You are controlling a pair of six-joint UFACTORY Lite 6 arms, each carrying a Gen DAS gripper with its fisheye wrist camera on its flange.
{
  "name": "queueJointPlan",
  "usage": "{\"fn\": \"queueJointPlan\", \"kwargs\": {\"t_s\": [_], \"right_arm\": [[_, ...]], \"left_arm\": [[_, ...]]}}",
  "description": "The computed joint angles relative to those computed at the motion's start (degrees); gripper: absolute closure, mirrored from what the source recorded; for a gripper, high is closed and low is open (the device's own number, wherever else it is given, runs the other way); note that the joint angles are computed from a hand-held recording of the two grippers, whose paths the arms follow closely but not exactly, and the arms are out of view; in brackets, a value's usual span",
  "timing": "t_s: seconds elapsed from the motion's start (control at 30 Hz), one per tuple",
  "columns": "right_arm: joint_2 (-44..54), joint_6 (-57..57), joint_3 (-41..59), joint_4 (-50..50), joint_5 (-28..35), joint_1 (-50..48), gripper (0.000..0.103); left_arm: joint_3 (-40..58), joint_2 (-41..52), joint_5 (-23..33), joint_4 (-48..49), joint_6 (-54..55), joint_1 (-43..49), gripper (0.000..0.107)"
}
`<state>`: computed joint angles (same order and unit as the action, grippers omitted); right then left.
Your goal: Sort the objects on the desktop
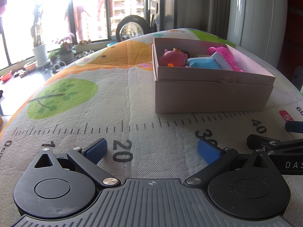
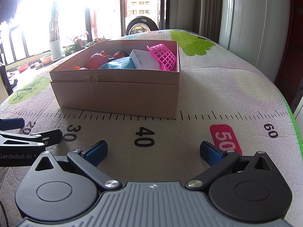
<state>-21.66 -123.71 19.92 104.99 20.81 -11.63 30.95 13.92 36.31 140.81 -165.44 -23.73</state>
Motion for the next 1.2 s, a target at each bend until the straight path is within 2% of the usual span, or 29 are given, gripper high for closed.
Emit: {"fn": "queueJointPlan", "kwargs": {"t_s": [1.2], "right_arm": [[-0.07,0.29,0.01,-0.41,0.08,-0.17,0.000]], "left_arm": [[0.01,0.01,0.00,0.01,-0.03,0.00,0.004]]}}
